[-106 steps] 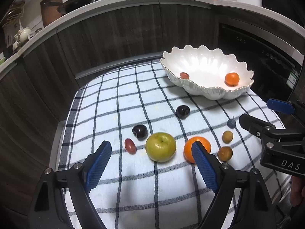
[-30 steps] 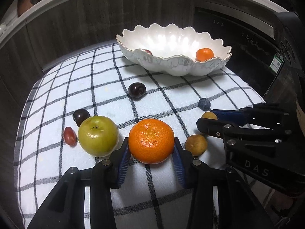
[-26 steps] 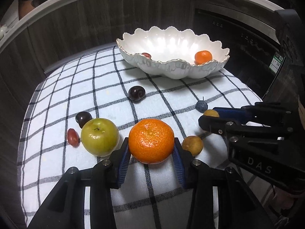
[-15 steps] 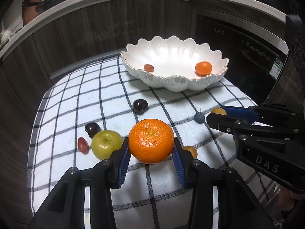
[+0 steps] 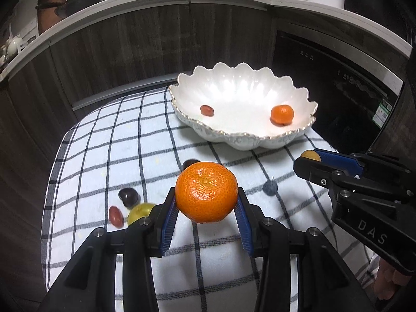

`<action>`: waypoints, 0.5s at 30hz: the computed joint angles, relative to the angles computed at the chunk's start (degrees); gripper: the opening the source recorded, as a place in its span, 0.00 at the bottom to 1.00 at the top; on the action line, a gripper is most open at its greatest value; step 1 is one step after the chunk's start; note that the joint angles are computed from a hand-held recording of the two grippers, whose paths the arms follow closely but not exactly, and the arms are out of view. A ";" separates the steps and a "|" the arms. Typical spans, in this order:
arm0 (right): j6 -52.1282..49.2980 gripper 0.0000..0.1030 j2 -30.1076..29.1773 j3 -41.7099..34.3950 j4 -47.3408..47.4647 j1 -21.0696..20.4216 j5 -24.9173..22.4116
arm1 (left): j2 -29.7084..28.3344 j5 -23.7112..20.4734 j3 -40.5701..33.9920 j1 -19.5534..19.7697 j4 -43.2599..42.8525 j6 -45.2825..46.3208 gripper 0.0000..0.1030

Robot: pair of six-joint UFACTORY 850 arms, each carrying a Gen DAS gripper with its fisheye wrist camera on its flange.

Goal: Organize fruits
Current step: 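Lift the mandarin with the left tool while the right tool carries the tan fruit toward the bowl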

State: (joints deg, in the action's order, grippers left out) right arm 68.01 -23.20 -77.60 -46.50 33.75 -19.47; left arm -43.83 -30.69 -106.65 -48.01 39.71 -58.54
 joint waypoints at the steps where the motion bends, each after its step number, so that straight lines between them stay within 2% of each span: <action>1: 0.51 0.23 -0.02 -0.14 -0.56 -0.12 0.00 | -0.45 -0.25 -0.93 0.06 -0.18 0.21 0.41; 15: 5.99 0.23 -1.49 -4.10 -6.26 -2.58 -1.36 | -9.22 -4.65 -17.39 1.41 -4.95 6.86 0.41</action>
